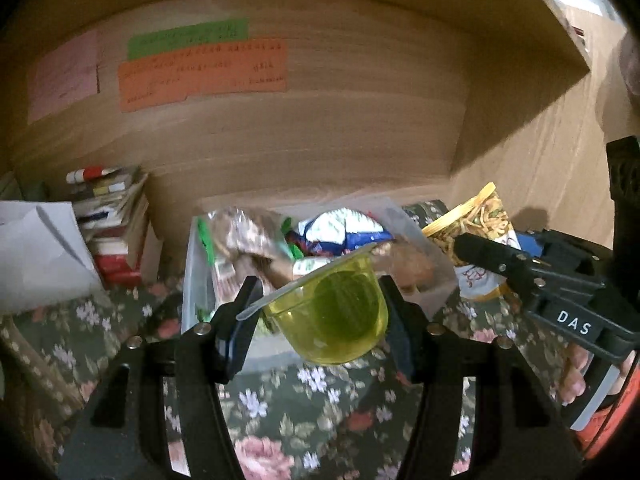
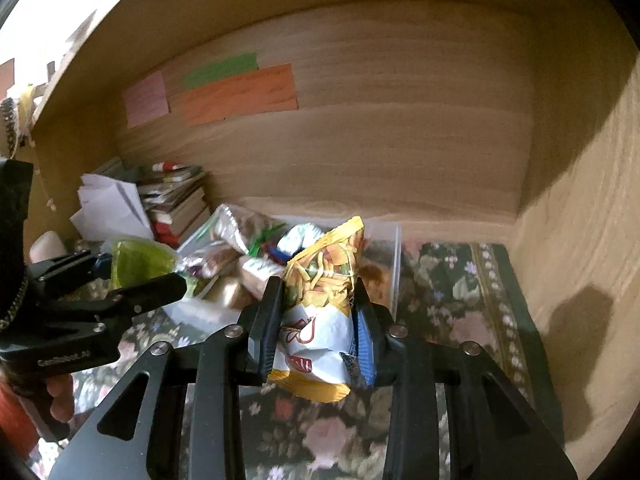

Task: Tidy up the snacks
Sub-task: 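Carry the jelly cup and yellow chip bag over the clear box, then lower the cup and chip bag into the box and open both grippers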

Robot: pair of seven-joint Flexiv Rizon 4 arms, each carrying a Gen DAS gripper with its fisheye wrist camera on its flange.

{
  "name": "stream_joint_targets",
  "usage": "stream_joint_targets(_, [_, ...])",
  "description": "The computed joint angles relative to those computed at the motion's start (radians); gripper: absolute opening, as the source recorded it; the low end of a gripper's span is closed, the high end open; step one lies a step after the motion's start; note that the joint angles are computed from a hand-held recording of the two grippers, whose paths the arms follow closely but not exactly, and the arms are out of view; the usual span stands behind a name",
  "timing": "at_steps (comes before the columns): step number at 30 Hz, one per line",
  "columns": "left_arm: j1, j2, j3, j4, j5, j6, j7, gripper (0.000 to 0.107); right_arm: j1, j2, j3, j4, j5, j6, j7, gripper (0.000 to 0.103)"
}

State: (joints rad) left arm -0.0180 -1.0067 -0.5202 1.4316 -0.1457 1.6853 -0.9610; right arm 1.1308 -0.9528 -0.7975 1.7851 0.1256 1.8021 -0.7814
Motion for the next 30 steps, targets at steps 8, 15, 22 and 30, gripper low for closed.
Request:
stream_joint_targets(8, [-0.076,-0.064,0.08,-0.157,-0.054,-0.086,0.008,0.058,-0.085,-0.028,0.039,-0.087,-0.055,-0.051,0.026,0.03])
stream_joint_targets(15, [-0.132,-0.124,0.148,-0.282,-0.128,-0.189,0.008,0.058,-0.167,-0.043,0.114,-0.14,-0.14,-0.097,0.072,0.03])
stream_joint_targets(22, [-0.186,-0.153,0.217,-0.323,-0.13,-0.164,0.011,0.059,-0.18,-0.041,0.122,-0.141,-0.199,-0.121,0.106,0.03])
stream_joint_targets(30, [-0.16,-0.107,0.181,-0.237,-0.107,-0.087,0.02,0.074,-0.178,-0.02,0.123,-0.121,-0.261,-0.156,0.137,0.047])
